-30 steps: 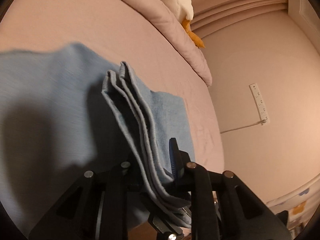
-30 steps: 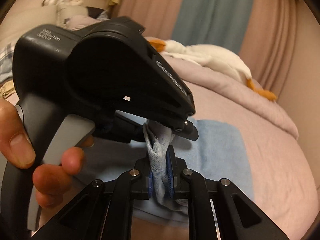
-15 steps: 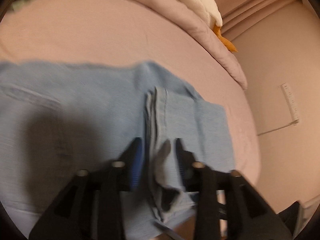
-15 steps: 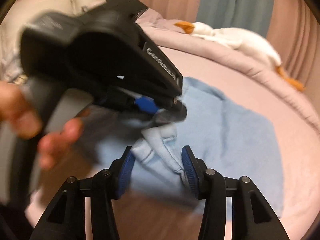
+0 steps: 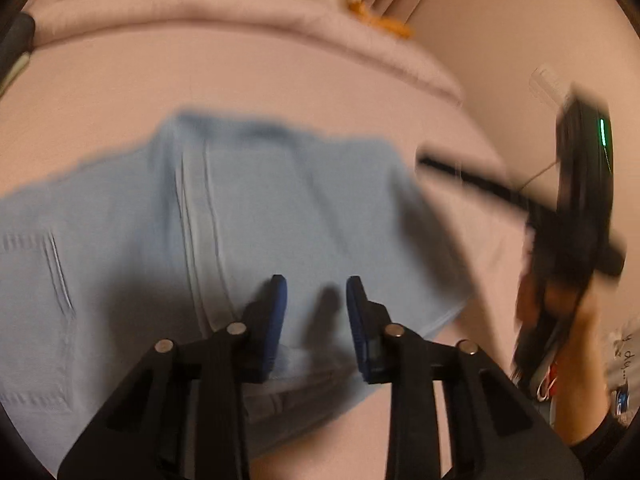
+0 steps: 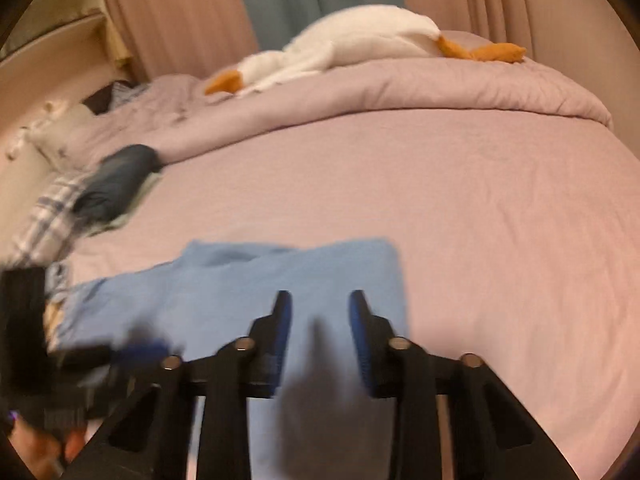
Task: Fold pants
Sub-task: 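Lay the held hem over the jeans and open the right tool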
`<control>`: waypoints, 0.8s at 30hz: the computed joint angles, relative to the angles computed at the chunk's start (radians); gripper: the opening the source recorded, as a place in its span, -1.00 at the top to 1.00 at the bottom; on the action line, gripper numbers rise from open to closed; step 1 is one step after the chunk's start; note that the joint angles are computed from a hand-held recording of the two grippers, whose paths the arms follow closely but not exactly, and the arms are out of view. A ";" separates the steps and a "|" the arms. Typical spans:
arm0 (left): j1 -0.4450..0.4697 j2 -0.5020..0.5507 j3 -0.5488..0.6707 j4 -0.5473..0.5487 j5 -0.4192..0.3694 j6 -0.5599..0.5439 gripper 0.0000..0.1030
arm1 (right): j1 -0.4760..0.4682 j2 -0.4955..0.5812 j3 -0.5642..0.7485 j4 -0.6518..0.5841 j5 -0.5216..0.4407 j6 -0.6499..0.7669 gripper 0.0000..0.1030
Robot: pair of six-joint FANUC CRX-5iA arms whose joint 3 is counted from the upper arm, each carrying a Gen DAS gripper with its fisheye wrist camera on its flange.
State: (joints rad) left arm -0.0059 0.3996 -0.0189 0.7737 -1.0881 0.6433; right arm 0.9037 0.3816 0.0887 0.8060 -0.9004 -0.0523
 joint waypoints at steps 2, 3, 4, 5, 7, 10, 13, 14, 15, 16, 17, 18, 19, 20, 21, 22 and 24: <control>0.006 -0.010 -0.035 0.020 0.019 -0.023 0.57 | -0.020 0.053 0.079 -0.058 -0.042 0.082 0.53; 0.014 -0.017 -0.047 0.019 0.022 -0.033 0.63 | -0.032 0.090 0.135 -0.096 -0.062 0.129 0.55; 0.017 -0.016 -0.045 0.014 0.018 -0.030 0.73 | -0.031 0.101 0.151 -0.138 -0.085 0.154 0.55; 0.023 -0.019 -0.050 0.011 0.014 -0.035 0.74 | -0.043 0.134 0.209 -0.216 -0.119 0.224 0.55; 0.032 -0.025 -0.068 0.026 0.011 -0.064 0.74 | -0.045 0.163 0.241 -0.251 -0.140 0.267 0.58; 0.035 -0.027 -0.083 0.036 0.022 -0.081 0.74 | -0.024 0.169 0.256 -0.231 -0.185 0.270 0.58; 0.032 -0.019 -0.057 0.025 0.003 -0.058 0.73 | 0.006 0.130 0.213 -0.205 -0.177 0.221 0.58; 0.033 -0.014 -0.055 0.029 0.000 -0.058 0.73 | 0.022 0.105 0.176 -0.168 -0.163 0.191 0.58; 0.039 -0.019 -0.057 0.029 -0.007 -0.058 0.73 | 0.035 0.095 0.157 -0.136 -0.163 0.170 0.58; 0.040 -0.020 -0.058 0.030 -0.007 -0.056 0.73 | 0.049 0.078 0.135 -0.114 -0.164 0.154 0.58; 0.040 -0.032 -0.069 0.028 -0.005 -0.056 0.73 | 0.068 0.059 0.108 -0.097 -0.161 0.130 0.58; 0.038 -0.037 -0.073 0.024 0.002 -0.056 0.73 | 0.083 0.043 0.082 -0.086 -0.158 0.104 0.58; 0.036 -0.042 -0.076 0.022 0.008 -0.057 0.73 | 0.097 0.040 0.075 -0.089 -0.164 0.092 0.58; 0.033 -0.045 -0.079 0.018 0.016 -0.059 0.73 | 0.114 0.040 0.071 -0.100 -0.185 0.086 0.58; 0.032 -0.047 -0.078 0.016 0.018 -0.058 0.73 | 0.124 0.049 0.076 -0.113 -0.207 0.084 0.58; 0.030 -0.046 -0.075 0.011 0.021 -0.055 0.73 | 0.128 0.058 0.082 -0.145 -0.225 0.094 0.58; 0.028 -0.048 -0.078 0.012 0.027 -0.051 0.73 | 0.153 0.062 0.032 -0.116 -0.220 0.053 0.58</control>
